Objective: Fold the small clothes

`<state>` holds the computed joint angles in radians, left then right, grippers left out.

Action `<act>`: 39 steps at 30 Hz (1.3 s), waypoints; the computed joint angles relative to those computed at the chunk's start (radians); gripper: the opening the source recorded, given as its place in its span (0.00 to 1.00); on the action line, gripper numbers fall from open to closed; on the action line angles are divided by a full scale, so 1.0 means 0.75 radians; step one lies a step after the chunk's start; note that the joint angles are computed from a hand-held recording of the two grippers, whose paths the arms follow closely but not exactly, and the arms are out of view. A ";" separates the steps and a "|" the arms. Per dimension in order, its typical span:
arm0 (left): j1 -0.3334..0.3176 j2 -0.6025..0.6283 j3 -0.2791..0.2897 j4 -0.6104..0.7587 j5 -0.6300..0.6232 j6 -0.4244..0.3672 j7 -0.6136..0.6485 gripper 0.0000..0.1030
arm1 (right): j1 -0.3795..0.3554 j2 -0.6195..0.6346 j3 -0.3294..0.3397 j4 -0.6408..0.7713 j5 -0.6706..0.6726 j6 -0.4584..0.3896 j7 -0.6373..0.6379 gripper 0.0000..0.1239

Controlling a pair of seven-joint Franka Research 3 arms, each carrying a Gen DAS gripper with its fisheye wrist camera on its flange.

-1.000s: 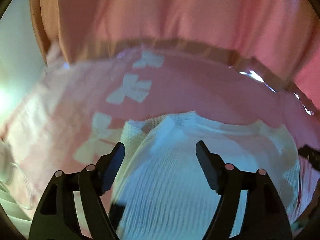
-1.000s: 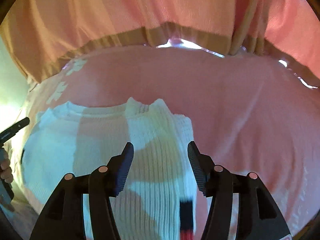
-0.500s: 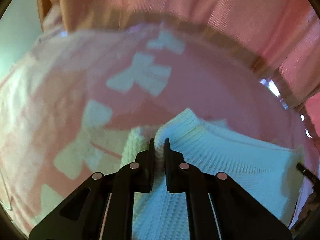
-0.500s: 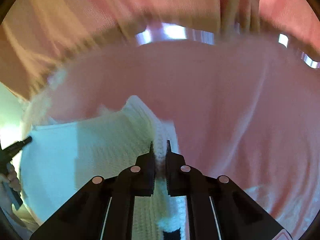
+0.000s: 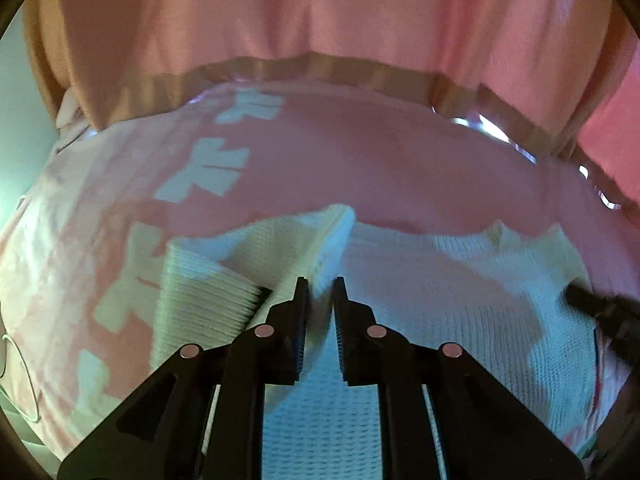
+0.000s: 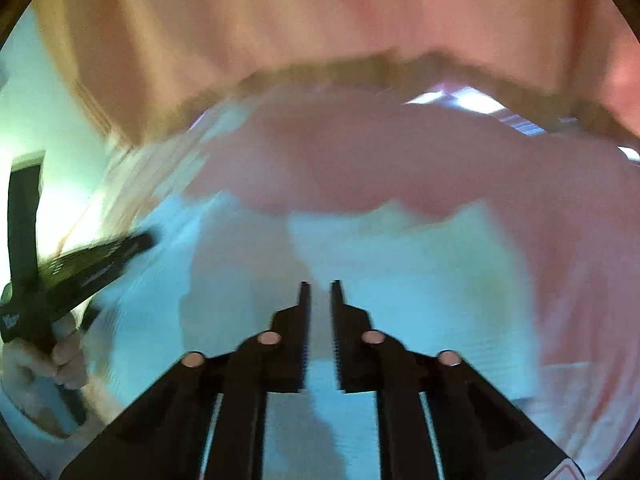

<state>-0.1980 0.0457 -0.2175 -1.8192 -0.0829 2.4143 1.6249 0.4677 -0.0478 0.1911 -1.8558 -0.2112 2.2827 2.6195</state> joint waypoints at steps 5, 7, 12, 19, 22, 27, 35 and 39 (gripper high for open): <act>-0.019 0.059 -0.015 0.054 0.051 -0.049 -0.068 0.13 | 0.057 0.188 -0.010 0.145 0.044 -0.012 -0.120 0.03; -0.027 0.071 -0.018 0.059 0.084 -0.051 -0.089 0.13 | 0.059 0.179 -0.034 0.119 0.070 0.020 -0.121 0.02; -0.029 0.108 -0.014 0.073 0.176 -0.047 -0.114 0.14 | 0.027 0.071 -0.068 -0.019 0.051 0.052 -0.011 0.00; 0.010 0.129 0.070 0.123 0.444 0.004 -0.328 0.23 | -0.117 -0.246 -0.047 -0.320 -0.070 -0.162 0.262 0.00; 0.040 0.160 0.127 0.195 0.637 -0.052 -0.545 0.24 | -0.184 -0.368 -0.006 -0.427 -0.053 -0.152 0.345 0.02; 0.131 -0.014 0.067 0.027 0.325 0.123 -0.308 0.25 | -0.189 -0.364 0.057 -0.376 -0.053 -0.045 0.306 0.10; 0.025 0.001 0.014 -0.077 0.285 0.013 -0.110 0.38 | -0.139 -0.190 0.017 -0.281 0.026 -0.098 0.176 0.00; 0.018 -0.016 0.019 -0.098 0.356 0.075 -0.161 0.37 | -0.153 -0.235 0.056 -0.238 -0.089 -0.145 0.225 0.03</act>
